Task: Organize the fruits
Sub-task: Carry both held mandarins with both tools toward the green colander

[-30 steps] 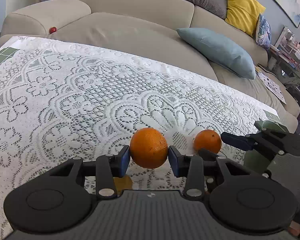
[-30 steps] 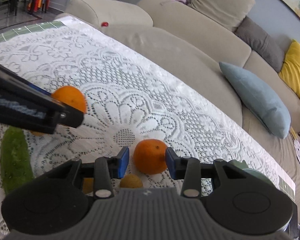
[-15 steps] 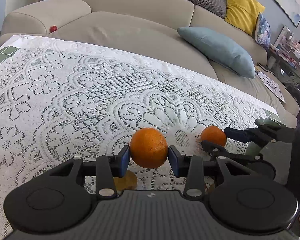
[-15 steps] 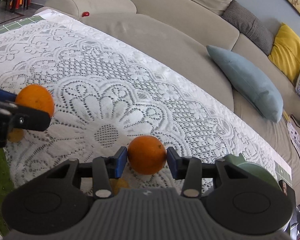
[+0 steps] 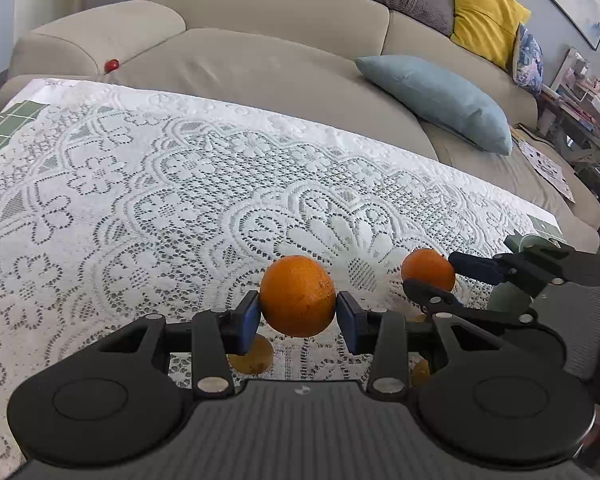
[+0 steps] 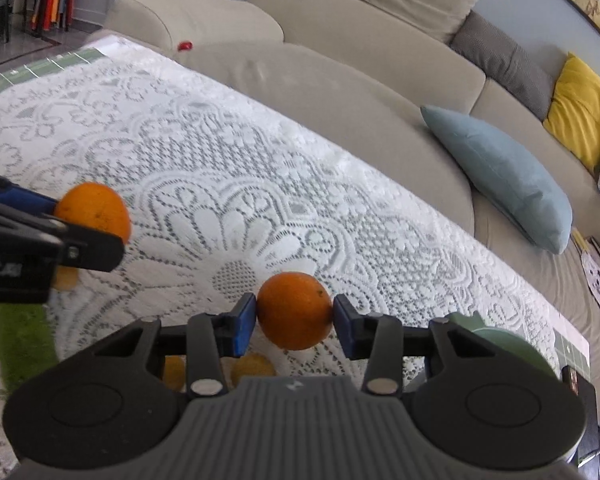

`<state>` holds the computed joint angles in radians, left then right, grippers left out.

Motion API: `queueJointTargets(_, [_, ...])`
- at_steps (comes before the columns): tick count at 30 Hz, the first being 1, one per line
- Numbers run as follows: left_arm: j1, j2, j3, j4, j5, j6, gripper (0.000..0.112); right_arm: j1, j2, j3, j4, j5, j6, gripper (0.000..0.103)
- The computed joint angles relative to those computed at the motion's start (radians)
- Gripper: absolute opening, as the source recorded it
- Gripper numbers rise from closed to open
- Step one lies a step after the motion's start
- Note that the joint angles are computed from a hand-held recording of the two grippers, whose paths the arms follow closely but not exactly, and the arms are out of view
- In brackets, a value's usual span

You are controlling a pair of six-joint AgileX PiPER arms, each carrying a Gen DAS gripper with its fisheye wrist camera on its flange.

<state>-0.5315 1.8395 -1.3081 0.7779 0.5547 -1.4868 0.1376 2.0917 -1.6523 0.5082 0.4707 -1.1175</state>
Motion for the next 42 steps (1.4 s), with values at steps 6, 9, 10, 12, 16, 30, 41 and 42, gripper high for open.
queueJointTargets(6, [-0.032,-0.009,-0.03,-0.013,0.063,0.009,0.046,-0.051,-0.071,0.054,0.196,0.076,-0.18,0.039])
queueJointTargets(9, [-0.053,-0.013,-0.049,-0.026,0.097,0.023,0.046,-0.099,-0.083,0.019,0.237,0.218,-0.153,0.039])
queueJointTargets(10, [-0.06,-0.013,-0.058,-0.032,0.11,0.03,0.046,-0.117,-0.082,0.001,0.251,0.272,-0.14,0.039])
queueJointTargets(12, [-0.074,-0.015,-0.075,-0.038,0.135,0.039,0.046,-0.148,-0.093,-0.007,0.279,0.33,-0.137,0.039])
queueJointTargets(16, [-0.099,-0.014,-0.11,-0.046,0.168,0.042,0.046,-0.208,-0.124,0.001,0.337,0.39,-0.172,0.039])
queueJointTargets(30, [-0.201,0.091,-0.338,-0.064,0.215,0.097,0.046,-0.384,-0.08,-0.118,0.35,0.497,-0.134,0.039])
queueJointTargets(41, [-0.212,0.282,-0.672,-0.249,0.271,0.308,0.046,-0.453,-0.008,-0.216,0.289,0.538,-0.114,0.039])
queueJointTargets(42, [-0.211,0.309,-0.718,-0.274,0.284,0.338,0.046,-0.455,-0.001,-0.224,0.281,0.538,-0.109,0.039])
